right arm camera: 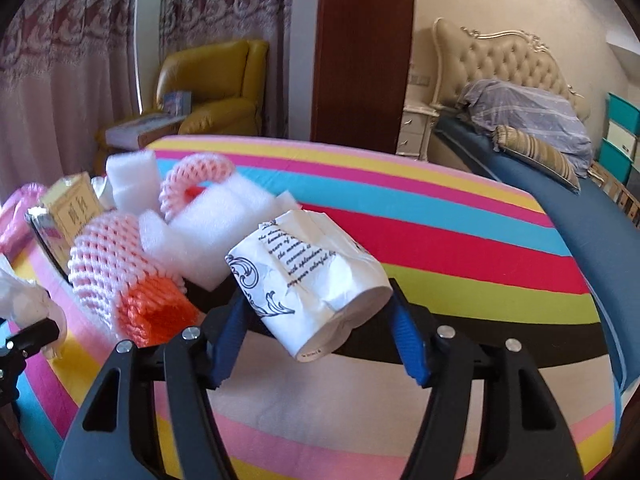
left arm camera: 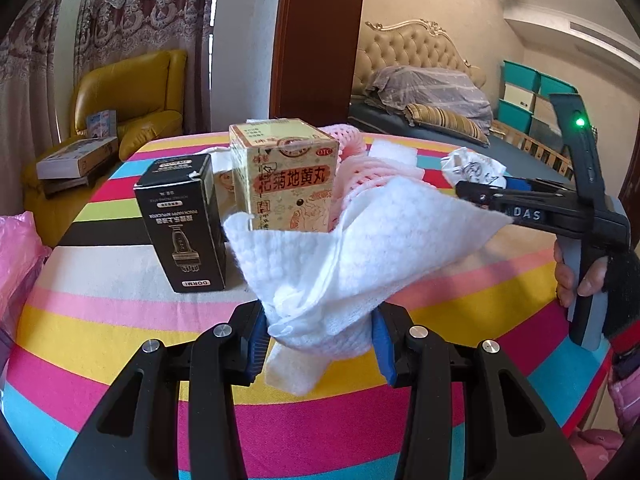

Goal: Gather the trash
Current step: 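Grasp a white tissue with the left tool while the right tool grasps the paper cup, then carry tissue and paper cup to the pink bin and release both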

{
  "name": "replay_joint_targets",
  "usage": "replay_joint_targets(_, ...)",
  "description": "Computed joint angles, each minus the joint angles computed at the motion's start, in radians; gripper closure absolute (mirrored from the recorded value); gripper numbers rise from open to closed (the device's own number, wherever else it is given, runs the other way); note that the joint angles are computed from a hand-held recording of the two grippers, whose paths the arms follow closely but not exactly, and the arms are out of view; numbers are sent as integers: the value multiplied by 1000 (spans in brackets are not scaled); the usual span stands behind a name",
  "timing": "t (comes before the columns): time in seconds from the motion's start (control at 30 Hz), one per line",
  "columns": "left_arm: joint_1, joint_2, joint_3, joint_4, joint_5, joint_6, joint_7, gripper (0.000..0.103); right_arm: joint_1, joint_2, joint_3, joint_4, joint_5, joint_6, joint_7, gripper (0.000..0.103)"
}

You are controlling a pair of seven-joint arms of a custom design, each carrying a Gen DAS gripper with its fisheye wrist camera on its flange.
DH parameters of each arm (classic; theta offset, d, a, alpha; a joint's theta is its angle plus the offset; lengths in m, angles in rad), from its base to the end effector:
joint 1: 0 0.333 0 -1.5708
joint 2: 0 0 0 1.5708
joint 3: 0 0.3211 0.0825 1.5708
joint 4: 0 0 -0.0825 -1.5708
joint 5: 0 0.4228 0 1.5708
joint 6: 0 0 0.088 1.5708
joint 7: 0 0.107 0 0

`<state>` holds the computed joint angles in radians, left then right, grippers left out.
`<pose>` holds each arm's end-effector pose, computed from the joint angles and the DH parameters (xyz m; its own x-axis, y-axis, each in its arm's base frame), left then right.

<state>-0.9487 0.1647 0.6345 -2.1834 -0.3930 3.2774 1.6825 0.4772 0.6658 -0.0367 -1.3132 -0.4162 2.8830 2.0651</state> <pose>0.6016 -0.1678 0.4226 -0.1174 -0.9880 0.1001 -0.5811 -0.0134 -0.8137 0.7283 0.3789 0.4406 0.3063 -0.9519 0.0122 -0.5641 -0.1918 -0.8031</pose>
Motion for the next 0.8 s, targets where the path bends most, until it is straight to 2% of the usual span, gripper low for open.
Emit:
replay_joint_targets(0.03, 6, -3, -7, -4, 0, 12, -1, 62, 6, -11, -15, -20, -4, 27, 26, 40)
replay_joint_targets(0.13, 88, -17, -95, -13, -20, 42, 21, 62, 31, -37, -68, -70, -30, 94, 108, 40)
replay_joint_targets(0.27, 192, -34, -202, -27, -34, 86, 18, 62, 134, -67, -217, -132, -141, 175, 267, 40)
replay_joint_targets(0.33, 253, -46, -261, -34, -24, 92, 9, 62, 166, -80, -259, -158, -185, 207, 329, 39)
replay_joint_targets(0.4, 300, -58, -309, -39, -22, 94, 11, 62, 142, -105, -223, -194, -183, 236, 340, 39)
replay_joint_targets(0.47, 264, -65, -288, -43, -102, 113, 92, 62, 144, -119, -221, -219, -186, 265, 353, 39)
replay_joint_targets(0.53, 234, -71, -275, -41, -181, 126, 173, 61, 111, -135, -164, -241, -173, 282, 313, 39)
replay_joint_targets(0.6, 252, -82, -297, -48, -200, 137, 193, 61, 111, -149, -148, -261, -166, 293, 289, 39)
replay_joint_targets(0.67, 226, -84, -288, -41, -301, 152, 292, 61, 94, -159, -105, -272, -157, 299, 238, 39)
replay_joint_targets(0.73, 211, -84, -288, -35, -390, 172, 384, 61, 110, -168, -103, -282, -156, 306, 204, 39)
replay_joint_targets(0.8, 232, -94, -310, -44, -404, 181, 396, 61, 100, -175, -75, -292, -145, 309, 161, 39)
